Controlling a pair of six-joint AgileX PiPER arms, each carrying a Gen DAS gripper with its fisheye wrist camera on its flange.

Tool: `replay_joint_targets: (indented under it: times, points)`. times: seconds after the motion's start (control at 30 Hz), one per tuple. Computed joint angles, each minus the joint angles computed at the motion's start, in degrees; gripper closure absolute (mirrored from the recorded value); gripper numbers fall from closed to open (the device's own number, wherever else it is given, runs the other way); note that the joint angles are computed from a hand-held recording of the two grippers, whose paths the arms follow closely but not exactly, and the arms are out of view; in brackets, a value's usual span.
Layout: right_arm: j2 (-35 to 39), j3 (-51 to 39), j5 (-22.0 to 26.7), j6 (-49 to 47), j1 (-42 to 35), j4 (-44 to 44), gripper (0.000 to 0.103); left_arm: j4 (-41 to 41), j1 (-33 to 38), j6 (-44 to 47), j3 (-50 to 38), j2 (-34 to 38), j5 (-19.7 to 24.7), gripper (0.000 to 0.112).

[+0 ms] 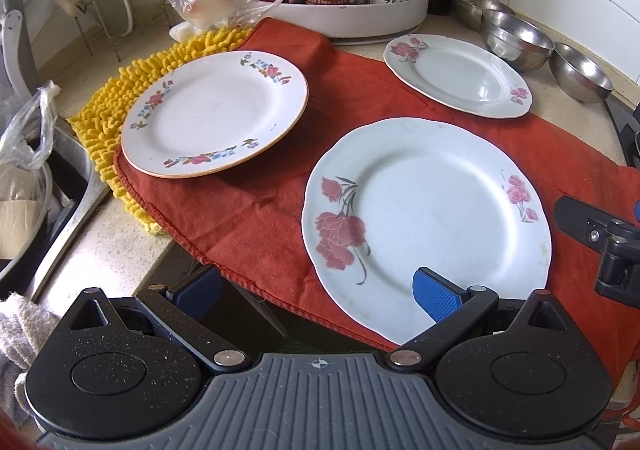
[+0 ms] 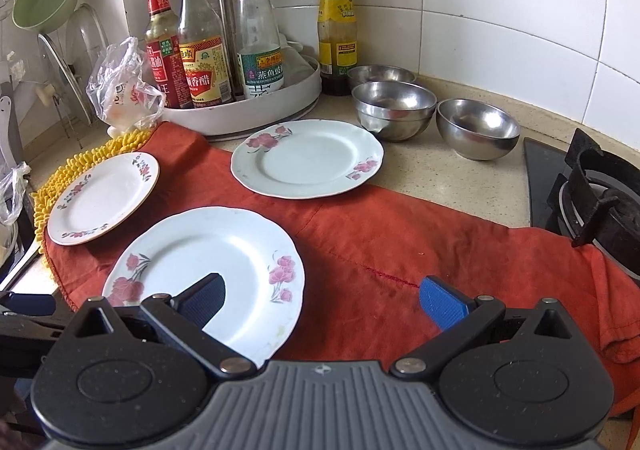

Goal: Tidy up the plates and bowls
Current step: 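Move both tools toward the large pink-flower plate on the red cloth, then grasp the rim of the large pink-flower plate with the right gripper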

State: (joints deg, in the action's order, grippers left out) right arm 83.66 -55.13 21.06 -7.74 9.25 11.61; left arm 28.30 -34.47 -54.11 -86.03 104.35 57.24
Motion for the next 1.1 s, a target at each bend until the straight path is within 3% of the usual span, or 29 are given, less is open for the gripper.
replay_joint_targets:
  times: [0.27,0.43,0.6,0.8,0.87,0.97,1.1]
  points:
    - [4.13,-3.2,1.62,-12.44,-1.25,10.68,0.001,-0.84,1.33,1.45,-2.49,1.99,-0.09,0.01]
    - [6.56,-5.3,5.25,-23.65,-2.58,20.08,0.013,-0.6,1.58,2.2,-3.52,2.6,-0.96,0.01]
    - [9.31,-7.74,7.78,-28.3,-3.84,23.68,0.017,0.14,1.51,2.6,-5.02,3.88,-0.64,0.011]
    - [12.3,-10.66,13.36,-34.46,-5.85,28.94,0.038,-2.72,2.45,5.58,-7.02,5.67,-1.29,0.016]
    - [13.57,-11.76,16.35,-36.14,-6.57,30.48,0.05,-5.26,3.28,6.95,-6.69,5.7,-2.85,0.021]
    - [14.37,-12.3,17.72,-37.57,-6.96,30.76,0.051,-9.9,5.39,8.09,-3.76,4.07,-7.9,0.027]
    - [15.56,-13.27,19.88,-39.53,-8.27,32.4,0.053,-12.53,6.92,8.48,-0.55,2.44,-13.67,0.026]
